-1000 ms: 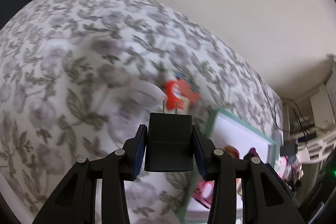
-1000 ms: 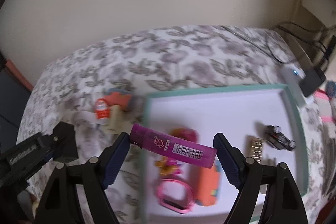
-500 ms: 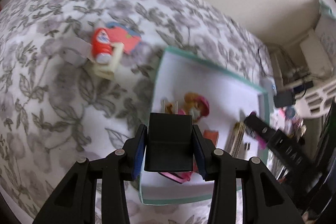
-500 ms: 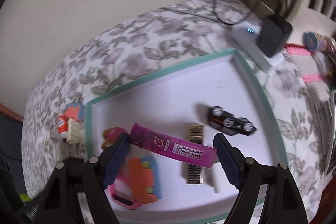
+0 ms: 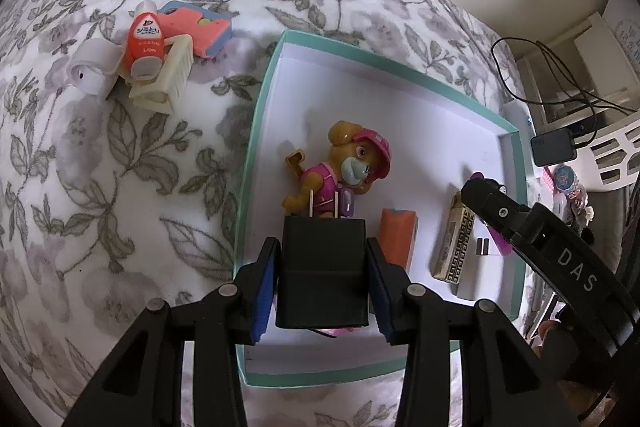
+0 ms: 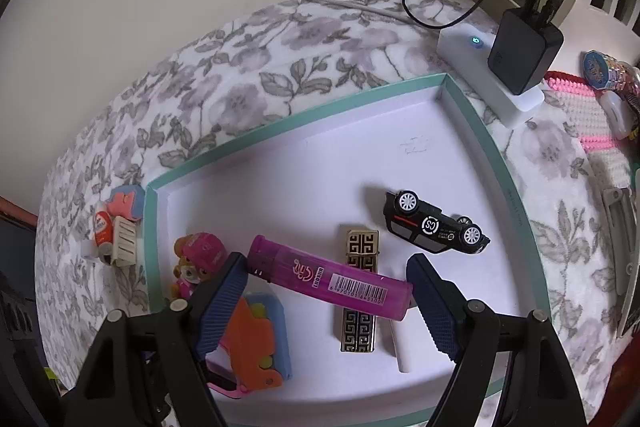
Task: Organize rigid objects
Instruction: 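Carry the black charger with the left tool while the right tool carries the purple lighter over the tray, then open both tools to release the lighter and black charger in the tray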
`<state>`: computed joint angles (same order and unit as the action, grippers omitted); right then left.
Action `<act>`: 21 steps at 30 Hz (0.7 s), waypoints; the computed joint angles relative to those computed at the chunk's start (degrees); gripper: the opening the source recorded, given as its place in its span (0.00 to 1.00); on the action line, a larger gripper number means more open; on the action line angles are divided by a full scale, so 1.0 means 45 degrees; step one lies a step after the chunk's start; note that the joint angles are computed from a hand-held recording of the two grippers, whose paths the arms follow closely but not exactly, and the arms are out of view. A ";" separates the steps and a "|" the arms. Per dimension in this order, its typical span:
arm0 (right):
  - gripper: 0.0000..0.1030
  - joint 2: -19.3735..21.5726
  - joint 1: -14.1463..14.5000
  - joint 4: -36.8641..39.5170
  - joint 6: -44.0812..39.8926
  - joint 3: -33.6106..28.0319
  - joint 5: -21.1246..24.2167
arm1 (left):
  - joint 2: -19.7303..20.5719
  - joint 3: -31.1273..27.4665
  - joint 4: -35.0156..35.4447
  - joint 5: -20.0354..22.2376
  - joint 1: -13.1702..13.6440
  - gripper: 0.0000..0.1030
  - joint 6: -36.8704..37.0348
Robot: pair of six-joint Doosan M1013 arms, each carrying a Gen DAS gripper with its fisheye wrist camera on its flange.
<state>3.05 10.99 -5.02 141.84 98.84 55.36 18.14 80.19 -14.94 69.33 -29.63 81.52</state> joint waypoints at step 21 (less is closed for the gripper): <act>0.81 0.0264 0.0034 0.0178 -0.0619 -0.0135 0.0305 | 0.0026 -0.0052 -0.0549 0.0030 0.0218 0.62 -0.0453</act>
